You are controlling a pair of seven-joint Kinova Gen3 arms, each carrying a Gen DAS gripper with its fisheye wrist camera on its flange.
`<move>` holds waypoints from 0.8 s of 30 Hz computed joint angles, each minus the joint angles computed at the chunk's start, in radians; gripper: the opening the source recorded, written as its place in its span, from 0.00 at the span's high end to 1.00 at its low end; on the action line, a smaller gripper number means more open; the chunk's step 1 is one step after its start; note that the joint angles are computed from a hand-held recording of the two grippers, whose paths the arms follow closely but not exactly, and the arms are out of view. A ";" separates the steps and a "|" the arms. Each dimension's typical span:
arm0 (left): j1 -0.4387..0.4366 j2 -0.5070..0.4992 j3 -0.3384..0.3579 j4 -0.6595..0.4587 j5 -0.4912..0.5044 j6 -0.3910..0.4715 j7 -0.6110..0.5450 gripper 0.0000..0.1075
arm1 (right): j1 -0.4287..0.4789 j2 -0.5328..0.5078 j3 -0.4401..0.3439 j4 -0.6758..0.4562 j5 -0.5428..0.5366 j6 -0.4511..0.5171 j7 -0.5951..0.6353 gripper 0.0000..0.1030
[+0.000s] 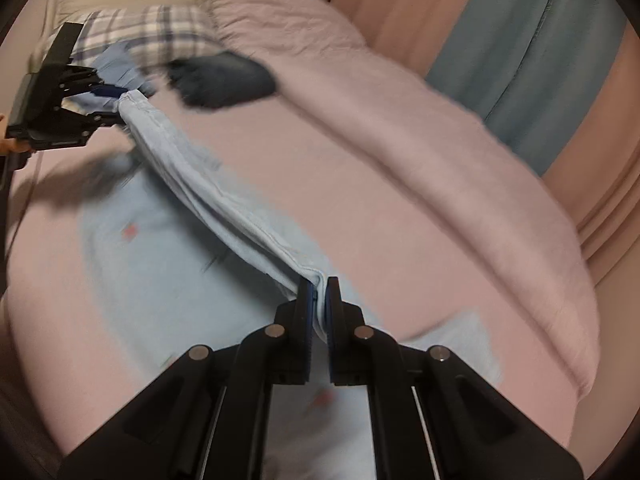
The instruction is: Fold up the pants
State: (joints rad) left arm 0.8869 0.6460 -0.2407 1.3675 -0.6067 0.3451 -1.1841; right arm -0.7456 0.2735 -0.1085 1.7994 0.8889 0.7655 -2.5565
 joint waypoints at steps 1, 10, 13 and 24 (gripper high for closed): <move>0.015 0.015 -0.023 0.012 -0.003 0.001 0.022 0.61 | -0.017 -0.008 -0.013 0.027 -0.006 0.003 -0.025 0.95; 0.015 0.042 -0.029 -0.003 -0.012 0.047 0.133 0.61 | -0.149 0.132 -0.036 0.052 -0.086 0.023 -0.041 0.95; 0.014 0.025 -0.030 0.039 -0.016 0.021 0.154 0.61 | -0.156 0.104 -0.032 0.061 -0.084 0.012 -0.049 0.95; 0.061 -0.014 -0.041 0.090 -0.093 0.171 0.299 0.23 | -0.114 0.118 -0.012 0.057 -0.177 -0.066 0.002 0.77</move>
State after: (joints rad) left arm 0.9478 0.6324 -0.2820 1.4576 -0.7001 0.5164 -0.8851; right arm -0.8592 0.3914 -0.1201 1.8567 0.7116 0.6995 -2.5545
